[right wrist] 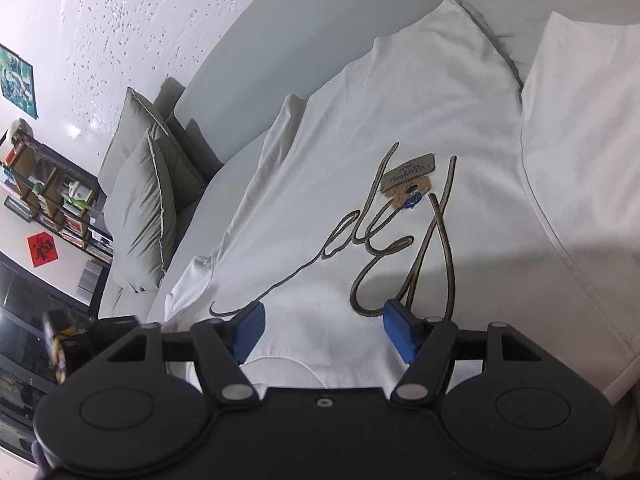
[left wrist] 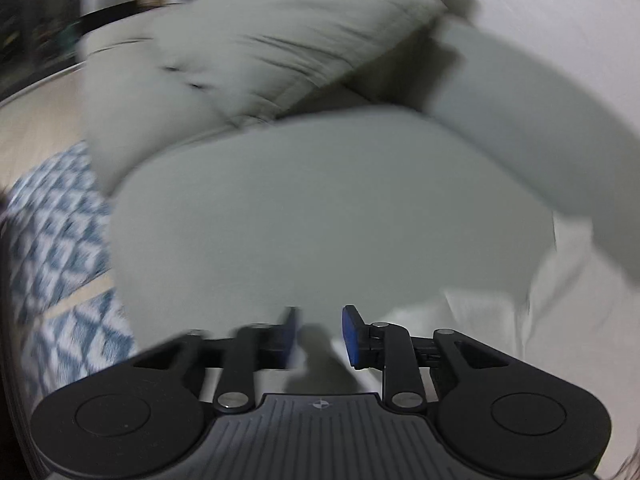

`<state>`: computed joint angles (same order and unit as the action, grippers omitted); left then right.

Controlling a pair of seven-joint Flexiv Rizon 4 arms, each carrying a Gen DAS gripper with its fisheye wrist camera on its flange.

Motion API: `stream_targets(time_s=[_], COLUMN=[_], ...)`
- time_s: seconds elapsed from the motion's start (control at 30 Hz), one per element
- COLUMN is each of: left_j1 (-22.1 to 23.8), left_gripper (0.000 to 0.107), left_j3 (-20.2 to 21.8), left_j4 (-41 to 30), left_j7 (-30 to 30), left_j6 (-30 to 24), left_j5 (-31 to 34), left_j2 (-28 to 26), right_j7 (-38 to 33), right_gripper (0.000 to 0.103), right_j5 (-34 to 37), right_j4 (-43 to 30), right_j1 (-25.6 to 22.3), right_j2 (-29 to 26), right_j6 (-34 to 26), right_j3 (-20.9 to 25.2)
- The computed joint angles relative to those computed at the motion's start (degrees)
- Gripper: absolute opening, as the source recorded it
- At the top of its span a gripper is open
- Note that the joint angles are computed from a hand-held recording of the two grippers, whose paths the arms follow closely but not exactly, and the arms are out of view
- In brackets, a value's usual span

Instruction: Fold clothes

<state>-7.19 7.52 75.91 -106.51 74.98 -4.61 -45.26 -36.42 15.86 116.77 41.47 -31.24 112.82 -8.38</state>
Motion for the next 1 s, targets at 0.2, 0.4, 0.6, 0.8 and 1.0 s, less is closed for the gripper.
stream_targets(time_s=[0.2, 0.4, 0.6, 0.8, 1.0], left_j1=[13.75, 8.16, 9.50, 10.08, 20.41], left_gripper=[0.053, 0.047, 0.000, 0.018, 0.054], left_j3=[-23.76, -18.63, -24.77, -31.90, -46.38], left_j4=[-6.07, -32.99, -22.60, -1.35, 9.74], left_j7=[22.20, 26.58, 38.95, 70.54, 78.48], left_j6=[-0.15, -28.76, -19.57, 2.71, 8.00], left_j5=[-4.50, -15.57, -20.67, -14.71, -24.66], left_j2=[-4.81, -19.49, -15.64, -5.73, -2.59], right_j7=[0.54, 1.04, 1.13, 0.99, 1.07], right_gripper=[0.067, 0.070, 0.070, 0.070, 0.070], right_j5=[-0.48, -1.96, -2.18, -2.51, -2.60], right_j4=[-0.37, -1.02, -1.06, -1.08, -0.85], right_j1=[-0.86, -3.13, -3.38, -3.71, -4.38], right_j2=[0.07, -0.54, -0.69, -0.74, -0.58], right_j6=[-0.45, -0.03, 0.23, 0.29, 0.71], right_j3=[0.77, 2.65, 2.87, 3.13, 3.86])
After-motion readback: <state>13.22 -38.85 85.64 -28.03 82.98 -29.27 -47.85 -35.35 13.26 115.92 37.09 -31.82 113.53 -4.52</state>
